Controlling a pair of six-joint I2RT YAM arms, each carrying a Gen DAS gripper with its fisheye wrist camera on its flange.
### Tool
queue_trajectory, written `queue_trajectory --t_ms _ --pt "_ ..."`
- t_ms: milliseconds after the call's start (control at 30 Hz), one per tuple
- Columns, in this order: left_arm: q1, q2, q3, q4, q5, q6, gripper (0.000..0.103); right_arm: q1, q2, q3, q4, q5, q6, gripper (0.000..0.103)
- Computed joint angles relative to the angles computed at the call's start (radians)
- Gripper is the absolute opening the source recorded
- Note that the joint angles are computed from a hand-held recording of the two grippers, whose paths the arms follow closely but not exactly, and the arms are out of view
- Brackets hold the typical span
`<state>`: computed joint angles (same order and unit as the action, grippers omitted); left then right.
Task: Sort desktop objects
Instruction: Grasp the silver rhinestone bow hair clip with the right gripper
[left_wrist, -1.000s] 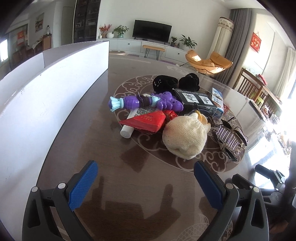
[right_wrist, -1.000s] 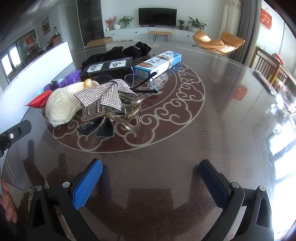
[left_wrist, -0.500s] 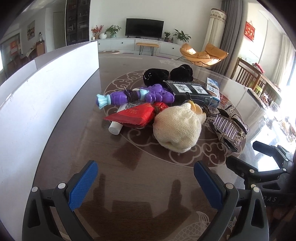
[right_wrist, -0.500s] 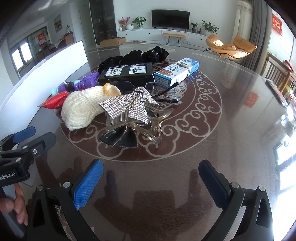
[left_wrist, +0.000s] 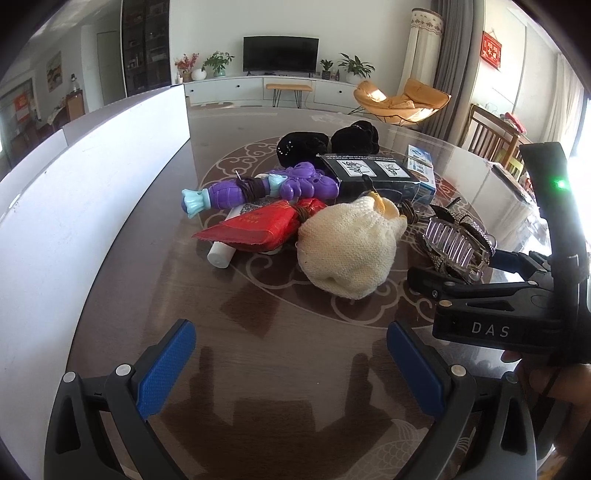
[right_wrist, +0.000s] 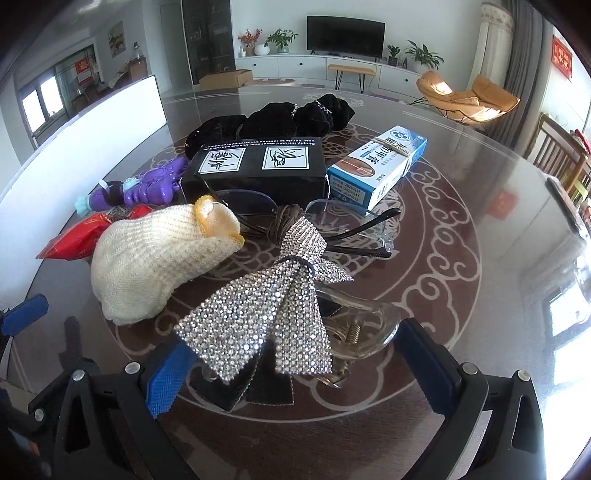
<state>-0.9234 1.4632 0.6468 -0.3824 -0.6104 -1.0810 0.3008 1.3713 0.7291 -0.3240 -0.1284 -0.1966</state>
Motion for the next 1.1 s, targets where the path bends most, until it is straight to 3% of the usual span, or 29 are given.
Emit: queue_trajectory --t_ms 367,900,1100 --pt "-0.008 0.023 0.016 -0.012 0.007 0.0 0.103 0.0 0.108 0.095 0.001 -0.01 -0.022 0.103" --pt "0.02 0.007 -0.014 0.039 0.066 0.013 0.103 -0.006 0.098 0.085 0.005 -0.011 -0.02 0.103" --pt "0.023 0.012 -0.014 0.05 0.072 0.018 0.103 -0.043 0.05 0.045 0.039 -0.018 0.0 0.081"
